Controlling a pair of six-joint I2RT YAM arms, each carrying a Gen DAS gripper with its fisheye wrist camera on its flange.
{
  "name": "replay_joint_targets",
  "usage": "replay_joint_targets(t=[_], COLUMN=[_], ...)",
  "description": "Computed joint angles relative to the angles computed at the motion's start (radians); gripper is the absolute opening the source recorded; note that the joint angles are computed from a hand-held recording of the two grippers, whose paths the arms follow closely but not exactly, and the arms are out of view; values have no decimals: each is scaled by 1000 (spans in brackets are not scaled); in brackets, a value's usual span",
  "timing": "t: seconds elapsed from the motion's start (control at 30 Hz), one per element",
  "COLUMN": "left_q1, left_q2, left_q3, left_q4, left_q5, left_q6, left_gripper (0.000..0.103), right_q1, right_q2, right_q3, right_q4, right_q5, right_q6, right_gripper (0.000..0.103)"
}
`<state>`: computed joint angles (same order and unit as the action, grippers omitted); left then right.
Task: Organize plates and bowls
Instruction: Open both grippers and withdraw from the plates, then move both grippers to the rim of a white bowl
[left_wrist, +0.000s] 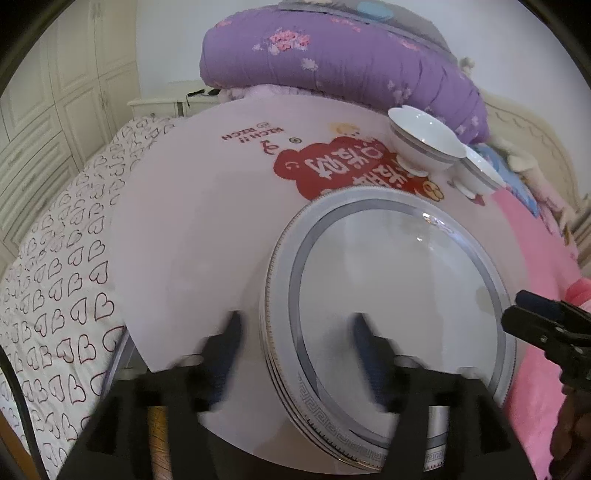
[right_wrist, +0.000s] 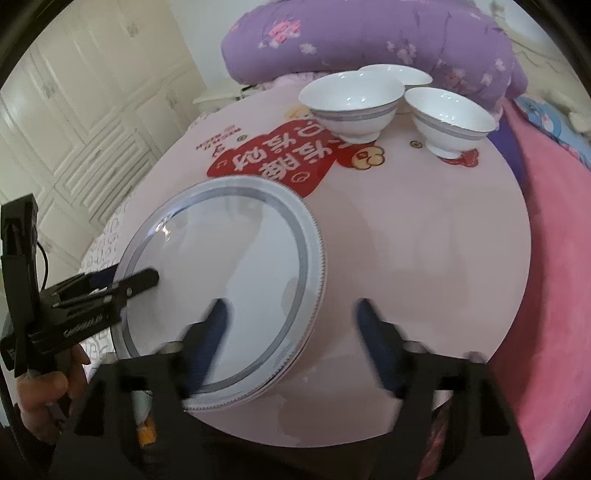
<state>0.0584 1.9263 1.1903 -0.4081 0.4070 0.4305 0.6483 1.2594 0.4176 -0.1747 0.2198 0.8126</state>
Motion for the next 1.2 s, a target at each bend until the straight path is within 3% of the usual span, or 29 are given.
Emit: replay_joint_targets(t=[0.07, 0.13, 0.67, 0.87, 1.2], left_q1=[6, 8, -16, -44, -106], left_q2=[-10, -18, -60, -52, 115], left_q3=[-3, 1, 98, 165, 462], left_q4=[14, 12, -67, -80, -186], left_q5=[9, 22, 79, 89, 107], left_q6=[-12, -18, -75, -93, -135], left_gripper=[96, 102, 102, 102, 102], right_q1=[-11, -39, -161, -235, -452], right_q2=[-26, -43, -114, -156, -99], right_q3=[-16, -32, -45, -11, 98], right_q4=[8, 26, 53, 9, 6], right_q5=[9, -9, -57, -78, -168], right_q6=[5, 2, -51, -103, -213], right_gripper=[97, 103, 103, 103, 103])
